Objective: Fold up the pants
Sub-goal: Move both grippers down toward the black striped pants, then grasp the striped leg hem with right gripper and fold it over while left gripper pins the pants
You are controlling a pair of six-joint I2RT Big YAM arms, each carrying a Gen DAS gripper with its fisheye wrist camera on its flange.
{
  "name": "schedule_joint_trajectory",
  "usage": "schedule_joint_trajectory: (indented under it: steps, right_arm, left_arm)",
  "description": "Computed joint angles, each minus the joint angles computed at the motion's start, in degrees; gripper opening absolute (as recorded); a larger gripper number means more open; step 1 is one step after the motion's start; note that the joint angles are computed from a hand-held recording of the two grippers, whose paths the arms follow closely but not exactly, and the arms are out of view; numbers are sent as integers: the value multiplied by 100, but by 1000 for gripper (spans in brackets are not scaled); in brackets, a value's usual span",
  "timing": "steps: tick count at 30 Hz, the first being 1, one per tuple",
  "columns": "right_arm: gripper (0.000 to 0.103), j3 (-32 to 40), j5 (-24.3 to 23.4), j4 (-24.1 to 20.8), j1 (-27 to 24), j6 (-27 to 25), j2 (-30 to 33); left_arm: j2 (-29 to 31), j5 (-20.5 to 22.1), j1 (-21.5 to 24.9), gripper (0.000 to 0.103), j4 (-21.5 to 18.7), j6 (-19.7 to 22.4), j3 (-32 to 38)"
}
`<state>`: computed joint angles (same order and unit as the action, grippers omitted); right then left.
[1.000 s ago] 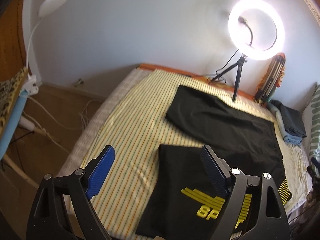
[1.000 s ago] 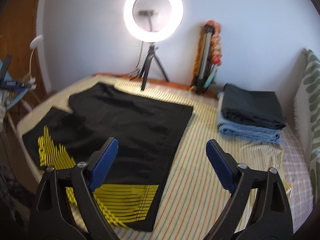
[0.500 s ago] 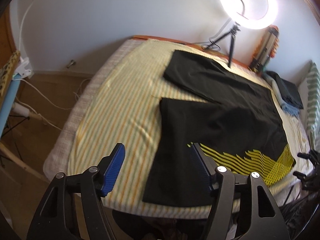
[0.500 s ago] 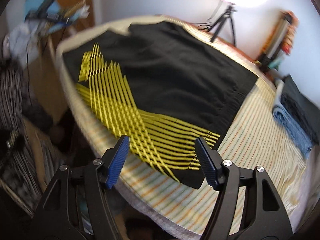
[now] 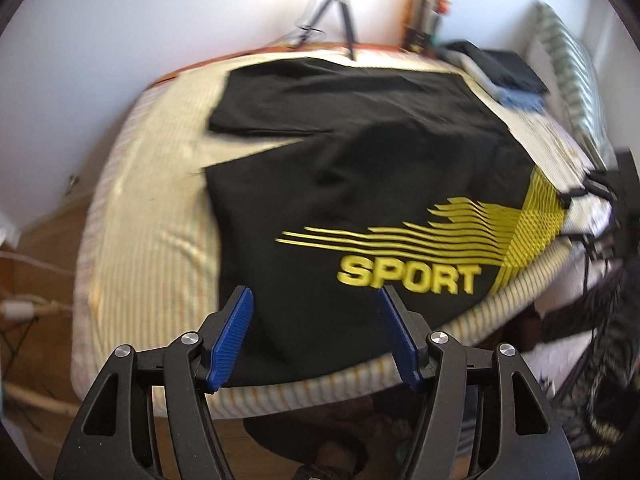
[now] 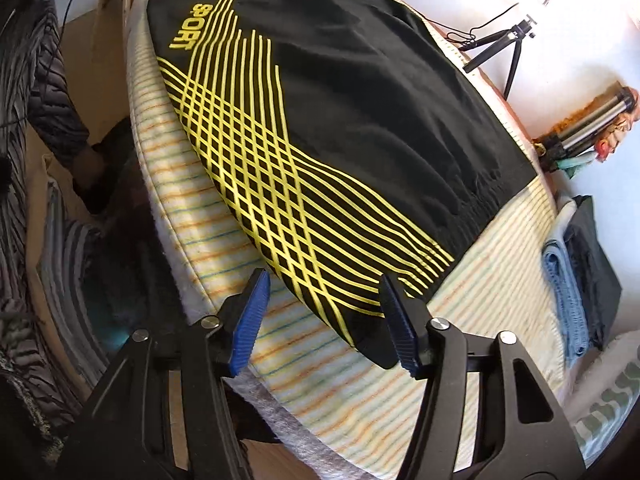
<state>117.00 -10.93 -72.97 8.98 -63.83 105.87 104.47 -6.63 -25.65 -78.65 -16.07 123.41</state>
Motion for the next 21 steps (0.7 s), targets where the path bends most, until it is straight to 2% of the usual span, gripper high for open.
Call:
schedule_joint_trajectory:
  steps: [2,3,5,7,10,12,14,17,19,21]
  right_arm:
    - [35,126,36,-87,11,93,75]
    - [31,173,49,-73,16,160,97]
    - [13,311,38,-41,27,278,156]
    - [9,391,-2,49,47,432,160]
    - [6,854,-85,-46,64,780,347]
    - [5,1253,-124,-211,72,955,538]
    - [4,1394,-142,-218,86,1043,592]
    - [3,1474,-185,-220,103,1120,621]
    - [3,1452,-253,-222,96,1153,598]
    - [3,1429,-294,-201,86,1216,586]
  left_arm:
    - [39,84,-59,64,-46,219,46]
    - [46,103,-93,64,-51,333,43]
    - [95,144,-159,64,-106,554,89]
    - [141,184,-206,64,-153,740,120]
    - [269,171,-287,64,-286,991,230]
    - [345,23,-350,64,-341,1182,262]
    - [428,-103,-377,64,-416,1350,321]
    - [557,-528,-415,64,-498,1434,401]
    - [628,-594,-372,55,-520,1391,447]
    - [712,-345,-292,20,-543,1268,570]
